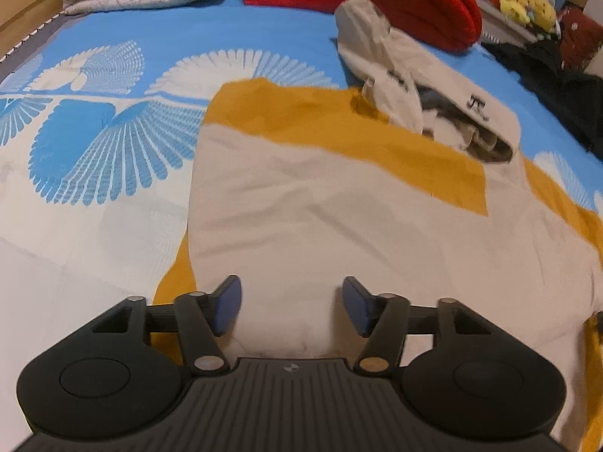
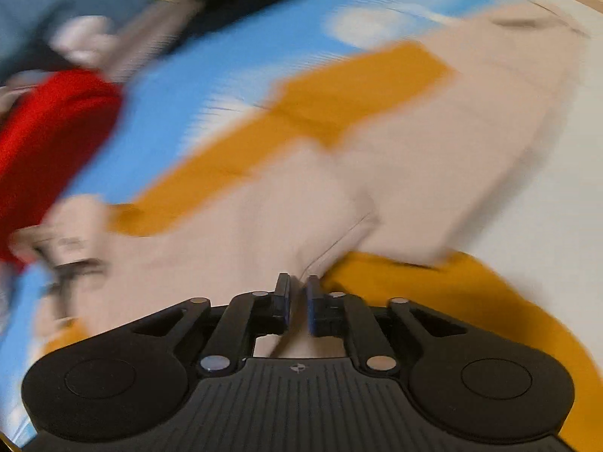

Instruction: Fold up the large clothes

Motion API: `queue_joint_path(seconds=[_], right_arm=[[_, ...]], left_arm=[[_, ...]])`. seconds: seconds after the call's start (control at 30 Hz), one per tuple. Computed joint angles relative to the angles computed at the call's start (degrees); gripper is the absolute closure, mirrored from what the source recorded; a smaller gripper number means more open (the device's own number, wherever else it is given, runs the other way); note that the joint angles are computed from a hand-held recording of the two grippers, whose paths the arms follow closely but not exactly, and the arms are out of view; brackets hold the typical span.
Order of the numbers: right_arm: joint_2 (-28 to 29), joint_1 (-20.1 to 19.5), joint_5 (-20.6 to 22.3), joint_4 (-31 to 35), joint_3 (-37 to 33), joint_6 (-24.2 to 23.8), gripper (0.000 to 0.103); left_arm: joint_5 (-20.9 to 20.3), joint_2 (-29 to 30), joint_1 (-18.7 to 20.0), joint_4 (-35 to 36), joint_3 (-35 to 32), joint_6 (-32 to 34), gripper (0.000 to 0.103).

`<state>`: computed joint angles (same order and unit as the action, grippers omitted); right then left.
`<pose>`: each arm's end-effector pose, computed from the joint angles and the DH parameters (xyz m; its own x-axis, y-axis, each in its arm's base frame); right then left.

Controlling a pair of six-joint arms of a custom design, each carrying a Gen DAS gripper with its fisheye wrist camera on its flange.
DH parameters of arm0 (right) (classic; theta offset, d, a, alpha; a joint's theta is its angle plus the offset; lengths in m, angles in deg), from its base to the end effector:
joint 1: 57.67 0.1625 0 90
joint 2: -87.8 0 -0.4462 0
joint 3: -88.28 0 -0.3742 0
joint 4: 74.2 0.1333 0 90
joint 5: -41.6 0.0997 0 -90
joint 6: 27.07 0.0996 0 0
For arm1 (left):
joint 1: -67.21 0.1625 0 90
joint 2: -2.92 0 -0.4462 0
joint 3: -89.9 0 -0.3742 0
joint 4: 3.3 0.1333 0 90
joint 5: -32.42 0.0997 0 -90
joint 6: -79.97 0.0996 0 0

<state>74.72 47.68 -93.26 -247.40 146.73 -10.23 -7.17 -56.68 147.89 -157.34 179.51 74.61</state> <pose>0.2777 -0.7736 0.0026 -0.8244 0.4404 0.3556 0.0311 0.6625 -0.7484 0.0991 -0.6932 0.3634 -0.7082 -0.3973 -0.5836 0.0684 0.7841 -0.6168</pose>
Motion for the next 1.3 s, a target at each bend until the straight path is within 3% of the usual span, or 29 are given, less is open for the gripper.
queue_joint_path(seconds=[0.07,0.13,0.2,0.27,0.3,0.33,0.37,0.43,0.5,0.6,0.77,0.9,1.0,1.07,1.13,1.3], right_arm=[[0.09,-0.02,-1.7,-3.17,0.34,-0.7,0.092],[0.67,0.19,-0.17,-10.49,0.52,-5.63,0.092],[0.23,-0.19,5.67,-16.03,1.92,-9.69,0.091],[-1.16,-1.77,14.62,-11.96,3.15,-8.47,0.076],[-1.64,-2.66,16.95,-6.32,2.73,-6.09,0.076],[-1.68,-3.2,16.87,-0.41,1.42,-3.66,0.077],[-1.42,-3.42,14.4,3.67,0.37,-1.73,0.085],[-1.69,-3.75,12.51,4.93,0.93,0.53,0.097],[-1.98,-3.4,12.64,4.92,1.0,-0.16,0.095],[-2.03,-2.89,12.42,2.2,1.08,-6.04,0.085],[-3.18,-2.71,10.56,4.1,1.0,-6.49,0.084],[-4.62,-2.14,8.91,-3.95,2.32,-15.12,0.083],[-6.02,-1.92,8.48,-12.01,4.25,-21.79,0.078],[-7.29,-2.17,8.96,-15.04,5.93,-23.56,0.076],[-9.12,-2.85,10.17,-16.52,7.96,-23.9,0.075],[-12.39,-4.53,9.96,-23.03,11.25,-27.36,0.073]], left_arm=[[0.34,-0.13,0.44,2.78,-0.32,-1.74,0.037],[0.56,-0.32,0.86,5.37,-0.74,-3.75,0.037],[1.03,-0.38,1.09,7.29,-1.02,-5.31,0.037],[1.95,-0.19,1.17,8.44,-1.25,-6.38,0.037],[2.4,-0.09,1.13,8.69,-1.32,-7.14,0.037],[2.47,-0.14,1.08,8.38,-1.24,-7.95,0.037],[2.63,-0.29,0.88,8.35,-1.15,-8.75,0.037],[2.46,-0.54,0.33,7.03,-0.82,-8.5,0.037],[1.8,-0.73,0.05,6.17,-0.54,-7.42,0.037],[-0.55,-0.73,1.16,10.78,-1.31,-11.62,0.036],[-0.11,-1.49,-0.24,7.95,-0.25,-11.95,0.036],[-2.32,-1.42,-1.88,1.58,1.8,-7.52,0.032],[-4.45,-0.29,-0.47,9.91,0.18,-14.16,0.031],[-3.28,0.11,-0.47,11.24,0.5,-16.3,0.031],[-0.75,0.23,-2.1,9.61,1.09,-14.41,0.031],[-0.39,0.34,-6.13,-1.28,4.04,-3.83,0.031]])
